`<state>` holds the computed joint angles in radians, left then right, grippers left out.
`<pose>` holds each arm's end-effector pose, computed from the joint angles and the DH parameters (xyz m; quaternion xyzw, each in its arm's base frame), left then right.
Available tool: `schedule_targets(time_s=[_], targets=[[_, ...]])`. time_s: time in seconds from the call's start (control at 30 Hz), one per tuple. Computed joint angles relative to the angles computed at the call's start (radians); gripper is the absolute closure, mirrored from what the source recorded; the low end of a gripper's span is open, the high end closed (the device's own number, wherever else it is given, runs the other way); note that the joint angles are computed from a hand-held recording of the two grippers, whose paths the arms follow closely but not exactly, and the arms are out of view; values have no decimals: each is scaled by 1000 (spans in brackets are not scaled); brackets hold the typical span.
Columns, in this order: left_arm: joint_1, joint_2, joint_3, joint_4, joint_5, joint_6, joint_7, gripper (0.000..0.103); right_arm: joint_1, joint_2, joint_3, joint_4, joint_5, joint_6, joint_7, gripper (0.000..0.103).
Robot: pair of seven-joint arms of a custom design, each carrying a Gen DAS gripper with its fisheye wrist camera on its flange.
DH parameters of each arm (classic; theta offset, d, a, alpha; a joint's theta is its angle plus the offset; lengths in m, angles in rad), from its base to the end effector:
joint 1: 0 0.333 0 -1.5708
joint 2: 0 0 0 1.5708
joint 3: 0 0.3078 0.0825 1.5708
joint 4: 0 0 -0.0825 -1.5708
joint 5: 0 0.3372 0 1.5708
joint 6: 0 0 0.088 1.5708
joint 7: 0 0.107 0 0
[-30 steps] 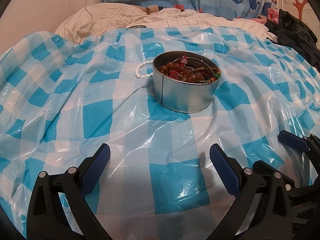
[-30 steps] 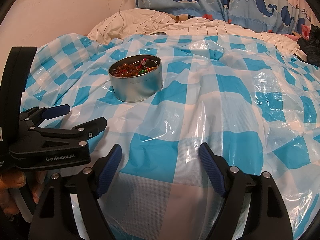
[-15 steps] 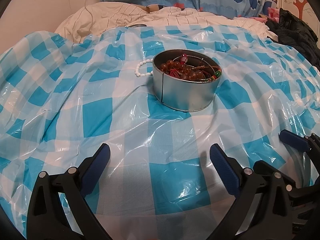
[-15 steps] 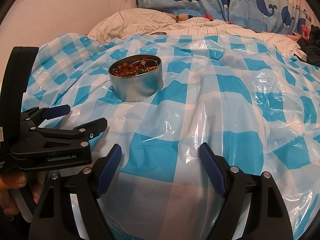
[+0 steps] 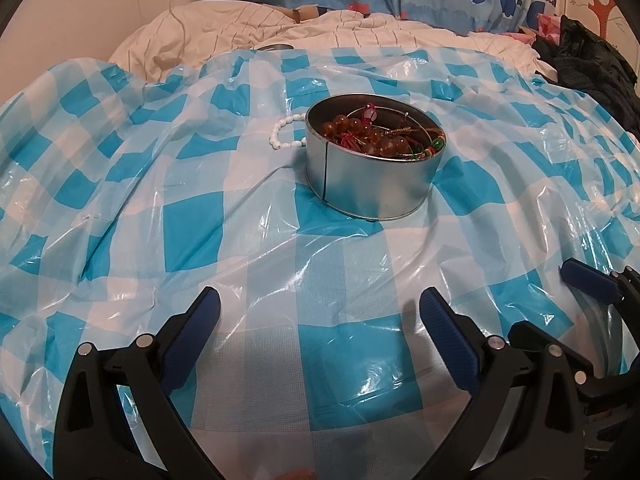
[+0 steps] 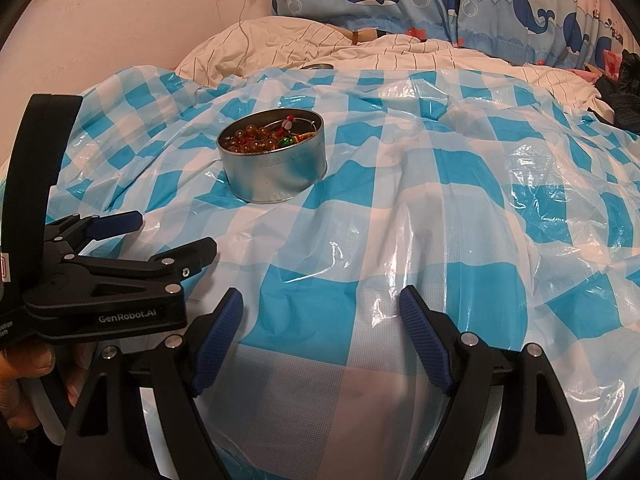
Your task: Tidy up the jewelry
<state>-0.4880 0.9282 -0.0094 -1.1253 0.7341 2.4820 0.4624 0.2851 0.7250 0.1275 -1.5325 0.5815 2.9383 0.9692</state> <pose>0.6651 -0.3611 0.3063 -0.7051 0.6239 -0.2035 0.2686 0.6702 0.2309 0.3226 -0.7819 0.5069 -0.1262 0.3402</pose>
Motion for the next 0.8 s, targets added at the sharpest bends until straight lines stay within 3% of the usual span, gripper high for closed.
schedule_targets(time_s=[0.8], targets=[[4,17,-6,28,-6,-16,13,7,2,1,-2,1,-4,0,5,25]])
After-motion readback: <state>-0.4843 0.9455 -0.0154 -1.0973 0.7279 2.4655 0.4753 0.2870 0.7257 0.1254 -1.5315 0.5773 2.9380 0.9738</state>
